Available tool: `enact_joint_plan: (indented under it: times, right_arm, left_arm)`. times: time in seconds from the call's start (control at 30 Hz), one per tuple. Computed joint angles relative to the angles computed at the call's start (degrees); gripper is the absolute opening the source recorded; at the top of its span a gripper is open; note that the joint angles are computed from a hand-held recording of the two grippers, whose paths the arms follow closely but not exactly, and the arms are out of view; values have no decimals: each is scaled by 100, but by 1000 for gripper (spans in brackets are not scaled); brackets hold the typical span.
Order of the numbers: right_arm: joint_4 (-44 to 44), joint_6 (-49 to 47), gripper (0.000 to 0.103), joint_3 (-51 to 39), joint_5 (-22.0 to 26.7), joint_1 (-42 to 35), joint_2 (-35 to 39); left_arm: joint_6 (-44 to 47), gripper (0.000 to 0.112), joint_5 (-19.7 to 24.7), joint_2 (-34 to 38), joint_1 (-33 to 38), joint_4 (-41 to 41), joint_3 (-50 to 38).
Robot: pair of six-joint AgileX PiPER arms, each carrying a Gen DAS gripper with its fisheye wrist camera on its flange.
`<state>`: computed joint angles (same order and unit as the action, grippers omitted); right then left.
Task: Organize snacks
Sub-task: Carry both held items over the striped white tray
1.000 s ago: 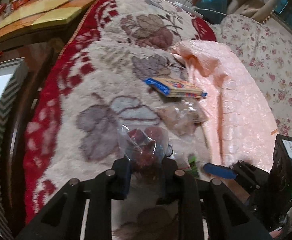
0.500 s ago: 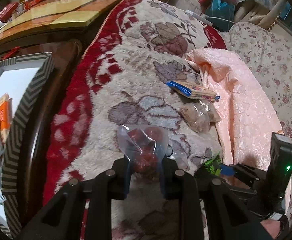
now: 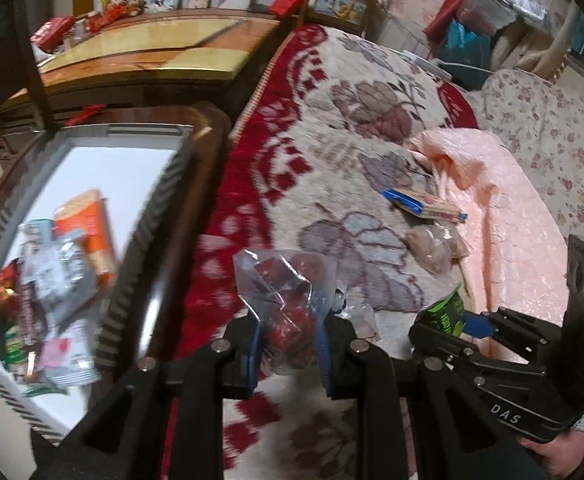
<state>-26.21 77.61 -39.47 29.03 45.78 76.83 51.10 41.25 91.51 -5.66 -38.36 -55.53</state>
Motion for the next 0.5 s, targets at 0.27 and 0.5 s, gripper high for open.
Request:
enact_joint_plan:
  times: [0.27, 0.5]
  right_arm:
    - [79, -477, 37, -1016, 338, 124, 639]
    - [431, -1157, 37, -1944, 493, 181, 1293]
  left_arm:
    - [374, 25, 203, -3, 770, -160, -172]
    - [443, 25, 270, 123, 1325, -135, -457]
